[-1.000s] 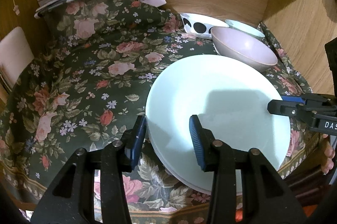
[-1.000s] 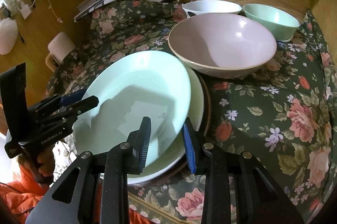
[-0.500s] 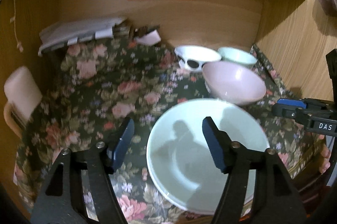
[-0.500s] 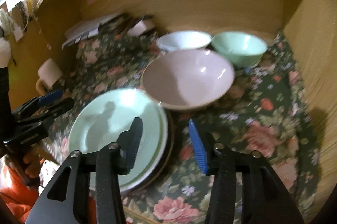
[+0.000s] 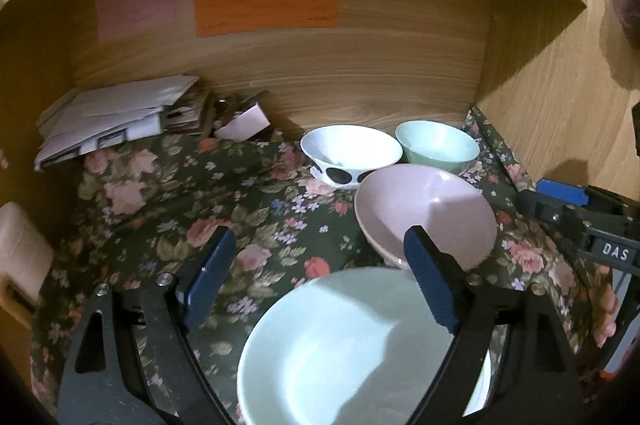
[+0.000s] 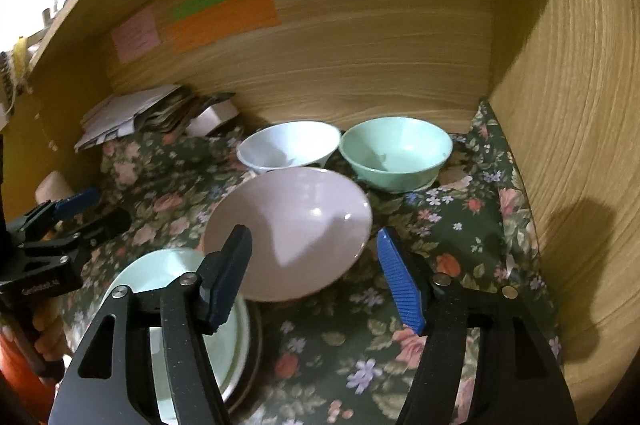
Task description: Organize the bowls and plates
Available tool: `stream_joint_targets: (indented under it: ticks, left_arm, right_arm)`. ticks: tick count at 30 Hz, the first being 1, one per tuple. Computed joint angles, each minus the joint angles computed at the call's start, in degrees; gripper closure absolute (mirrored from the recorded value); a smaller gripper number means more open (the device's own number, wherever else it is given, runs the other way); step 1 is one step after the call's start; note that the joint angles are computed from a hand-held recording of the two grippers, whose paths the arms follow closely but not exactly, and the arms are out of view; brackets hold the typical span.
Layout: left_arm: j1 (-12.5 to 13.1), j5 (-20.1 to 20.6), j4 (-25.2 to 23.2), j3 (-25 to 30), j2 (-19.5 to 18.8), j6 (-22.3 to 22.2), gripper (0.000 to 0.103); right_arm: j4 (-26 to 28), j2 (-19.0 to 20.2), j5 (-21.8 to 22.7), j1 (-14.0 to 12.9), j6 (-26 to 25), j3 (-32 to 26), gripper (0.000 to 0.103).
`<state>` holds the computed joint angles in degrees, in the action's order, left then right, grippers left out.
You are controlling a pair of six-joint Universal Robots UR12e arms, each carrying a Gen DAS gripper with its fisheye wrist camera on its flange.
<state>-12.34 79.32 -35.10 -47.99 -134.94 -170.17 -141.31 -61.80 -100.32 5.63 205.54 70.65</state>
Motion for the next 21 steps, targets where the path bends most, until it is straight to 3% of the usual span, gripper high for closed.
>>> stream_joint_targets:
  ticks: [9,19,21]
  left_arm:
    - [-1.21,0.43,-11.25,12.08,-6.91,1.78,0.017]
    - [-1.94,1.02,-26.90,28.73,-15.74,2.43,0.046]
    - [-2.05,1.08,-28.86,31.17,-17.03,2.64,0.048]
  right_arm:
    - [1.70,1.32,1.20,-1.34,1.43,-0.33,0.037]
    - [4.37,3.07,5.01,-2.48,2.66,-1.15,0.037]
    - [4.17,2.99,5.92,-2.71,3.53,-0.80,0.040]
